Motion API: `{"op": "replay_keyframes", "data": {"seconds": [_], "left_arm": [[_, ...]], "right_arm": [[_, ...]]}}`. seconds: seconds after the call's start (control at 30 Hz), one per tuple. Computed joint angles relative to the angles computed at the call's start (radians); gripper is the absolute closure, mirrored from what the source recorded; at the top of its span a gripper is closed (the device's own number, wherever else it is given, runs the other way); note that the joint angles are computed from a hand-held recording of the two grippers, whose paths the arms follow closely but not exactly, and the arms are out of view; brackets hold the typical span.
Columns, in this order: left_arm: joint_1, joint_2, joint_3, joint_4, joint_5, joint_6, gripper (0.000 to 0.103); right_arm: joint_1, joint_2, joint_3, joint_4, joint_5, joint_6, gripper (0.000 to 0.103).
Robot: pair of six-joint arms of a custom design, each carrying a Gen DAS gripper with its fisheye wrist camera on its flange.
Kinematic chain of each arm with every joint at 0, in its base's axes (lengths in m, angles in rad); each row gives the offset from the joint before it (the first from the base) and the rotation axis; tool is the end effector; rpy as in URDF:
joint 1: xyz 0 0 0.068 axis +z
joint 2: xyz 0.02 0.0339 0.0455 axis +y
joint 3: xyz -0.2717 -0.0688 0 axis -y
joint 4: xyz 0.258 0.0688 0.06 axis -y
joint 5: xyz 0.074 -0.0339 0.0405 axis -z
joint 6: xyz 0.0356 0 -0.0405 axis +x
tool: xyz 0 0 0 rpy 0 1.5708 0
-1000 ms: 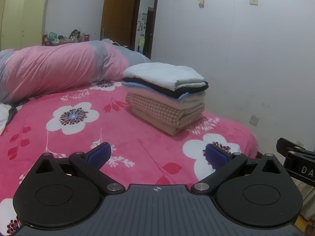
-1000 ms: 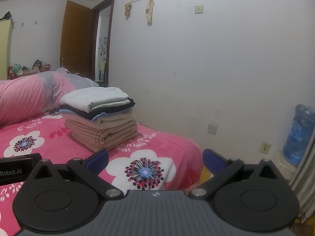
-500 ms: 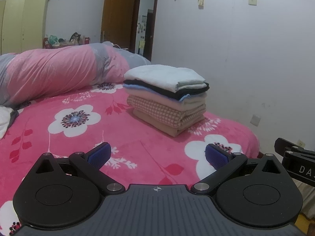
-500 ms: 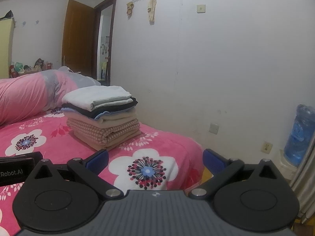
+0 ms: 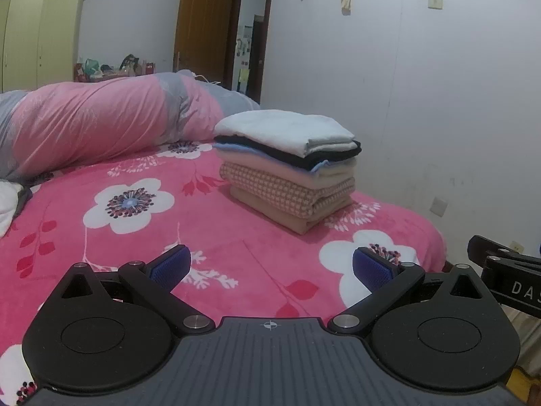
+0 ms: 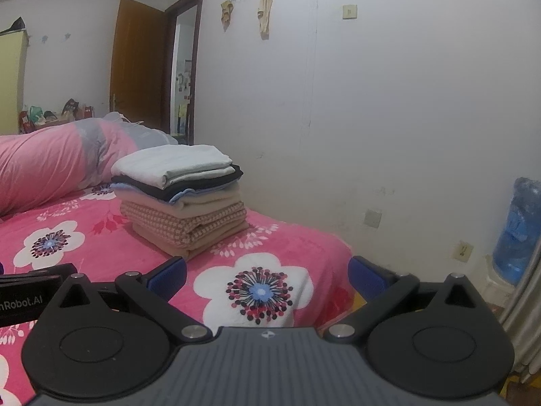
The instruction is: Fold clothes
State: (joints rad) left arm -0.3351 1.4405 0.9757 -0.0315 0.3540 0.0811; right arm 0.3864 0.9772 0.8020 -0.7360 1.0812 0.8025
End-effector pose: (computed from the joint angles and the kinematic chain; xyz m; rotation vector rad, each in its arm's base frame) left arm 0.3139 -0.1224 0.2697 0.6412 1.9728 -0.5216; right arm 0.1861 0.0418 0.2811 0.7986 1.8340 -0.5988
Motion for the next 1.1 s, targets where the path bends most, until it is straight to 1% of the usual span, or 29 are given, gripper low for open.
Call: {"op": "replay_keyframes", "data": {"seconds": [0.1, 0.5, 0.77, 1.1], "left_arm": [[0.000, -0.001, 0.000, -0.004, 0.003, 0.006, 0.000], [-0.005, -0.005, -0.004, 0.003, -0.011, 0.012, 0.000], [0.005, -0.005, 0.001, -0.002, 0.000, 0.015, 0.000], [0.012, 0.002, 0.007, 0.004, -0.004, 0.012, 0.000]], "right_arm": [[0.007, 0.005, 0.004, -0.014, 0.002, 0.014, 0.000], [0.004, 0.007, 0.005, 0.000, -0.007, -0.003, 0.000], [0.008, 0.018, 0.012, 0.001, -0.005, -0.003, 0.000], [-0.001, 0.028, 0.013, 0.034, -0.015, -0.033, 0.000]]}}
